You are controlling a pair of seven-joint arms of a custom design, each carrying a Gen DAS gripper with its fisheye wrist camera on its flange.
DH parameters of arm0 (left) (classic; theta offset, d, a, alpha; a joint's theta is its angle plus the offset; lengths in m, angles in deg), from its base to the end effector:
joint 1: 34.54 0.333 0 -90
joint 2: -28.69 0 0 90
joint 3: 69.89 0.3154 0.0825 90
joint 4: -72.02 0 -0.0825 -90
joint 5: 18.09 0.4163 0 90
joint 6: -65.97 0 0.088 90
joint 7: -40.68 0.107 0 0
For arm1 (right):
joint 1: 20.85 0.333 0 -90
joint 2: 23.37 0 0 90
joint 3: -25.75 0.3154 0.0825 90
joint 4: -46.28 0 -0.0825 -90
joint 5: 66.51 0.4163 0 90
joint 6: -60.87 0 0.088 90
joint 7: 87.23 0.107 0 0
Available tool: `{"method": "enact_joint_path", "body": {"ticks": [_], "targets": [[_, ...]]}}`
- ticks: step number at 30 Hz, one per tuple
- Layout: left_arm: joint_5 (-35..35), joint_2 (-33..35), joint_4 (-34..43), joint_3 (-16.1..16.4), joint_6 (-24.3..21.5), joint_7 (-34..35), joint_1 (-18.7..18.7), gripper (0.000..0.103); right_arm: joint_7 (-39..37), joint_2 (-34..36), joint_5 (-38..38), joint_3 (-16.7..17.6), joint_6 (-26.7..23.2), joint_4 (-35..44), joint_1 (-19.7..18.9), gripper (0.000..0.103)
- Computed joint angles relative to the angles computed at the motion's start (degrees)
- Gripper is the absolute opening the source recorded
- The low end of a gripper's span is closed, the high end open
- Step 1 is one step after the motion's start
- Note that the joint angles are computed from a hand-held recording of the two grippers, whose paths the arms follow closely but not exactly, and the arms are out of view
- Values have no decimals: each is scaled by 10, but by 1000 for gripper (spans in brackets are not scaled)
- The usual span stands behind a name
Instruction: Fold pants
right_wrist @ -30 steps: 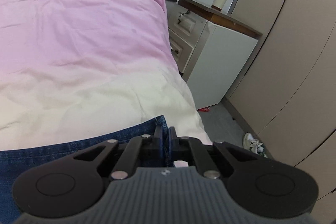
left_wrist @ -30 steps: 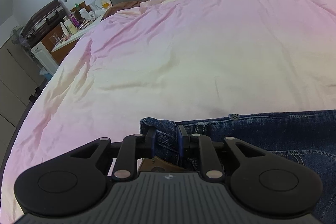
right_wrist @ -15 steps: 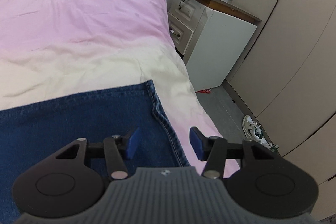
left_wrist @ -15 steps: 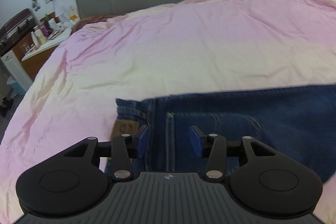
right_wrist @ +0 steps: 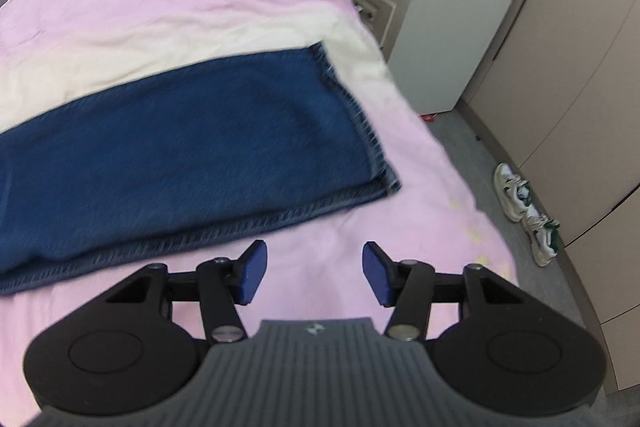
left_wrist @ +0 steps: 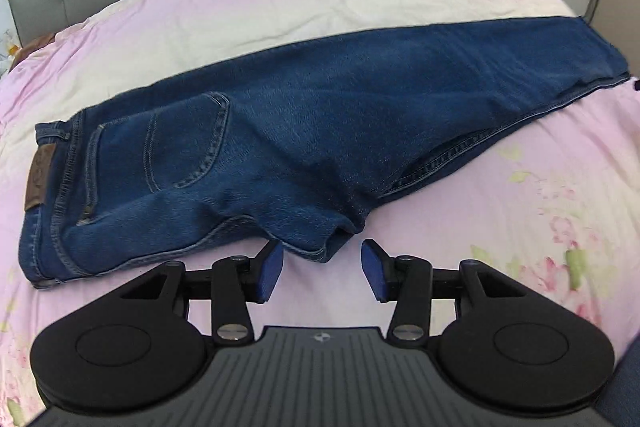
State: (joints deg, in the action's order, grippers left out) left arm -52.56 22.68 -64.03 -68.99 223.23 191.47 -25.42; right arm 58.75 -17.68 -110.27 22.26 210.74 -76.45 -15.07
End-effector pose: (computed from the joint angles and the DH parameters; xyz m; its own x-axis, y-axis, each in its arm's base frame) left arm 0.5313 0.1168 0.3904 -0.3506 -0.9333 -0.0782 -0.7709 0.3350 -0.5417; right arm 0.6068 0.0402 0.3723 -0.3707 -0.9146 0.1614 -0.8032 0.2285 -0.5502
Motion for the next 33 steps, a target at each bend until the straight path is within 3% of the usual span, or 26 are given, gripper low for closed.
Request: {"method": "enact_joint_path", "body": {"ticks": [2, 3, 6, 10, 16, 19, 21, 24, 26, 27, 28, 30, 31, 33], "targets": [[17, 18, -4, -12, 46, -31, -4, 40, -19, -4, 13, 5, 6, -12, 1, 51], [17, 21, -7, -14, 61, -46, -5, 25, -28, -6, 20, 6, 10, -18, 1, 52], [-19, 19, -6, -11, 55, -36, -10, 5, -45, -10, 52, 6, 37, -32, -4, 55], [78, 8, -25, -21, 77, -133, 4, 2, 14, -15, 62, -12, 85, -44, -21, 54], [198, 15, -25, -21, 59, -245, 23, 0, 250, 1, -14, -53, 201, -39, -54, 49], [254, 17, -28, -22, 55, -292, 30, 0, 275, 34, 25, -61, 234, -24, -63, 48], [267, 18, -27, -20, 54, -305, 31, 0, 247, 59, 81, -52, 251, -15, -74, 47], [282, 19, -25, -19, 52, -316, 31, 0, 245, 99, 117, -70, 275, 9, -59, 42], [304, 20, -24, -21, 49, -333, 32, 0, 245, 119, 132, -86, 270, 27, -42, 31], [317, 20, -23, -22, 49, -345, 33, 0, 249, 126, 132, -102, 269, 33, -27, 0], [322, 22, -21, -21, 48, -350, 33, 0, 254, 130, 117, -127, 267, 38, -4, 1], [337, 23, -19, -21, 45, -362, 34, 0, 293, 125, 19, -198, 233, 52, 66, 0], [348, 24, -20, -22, 45, -367, 34, 0, 287, 122, -2, -205, 217, 58, 77, 0], [378, 29, -18, -23, 46, -382, 36, 0, 242, 119, 9, -171, 177, 65, 49, 0]]}}
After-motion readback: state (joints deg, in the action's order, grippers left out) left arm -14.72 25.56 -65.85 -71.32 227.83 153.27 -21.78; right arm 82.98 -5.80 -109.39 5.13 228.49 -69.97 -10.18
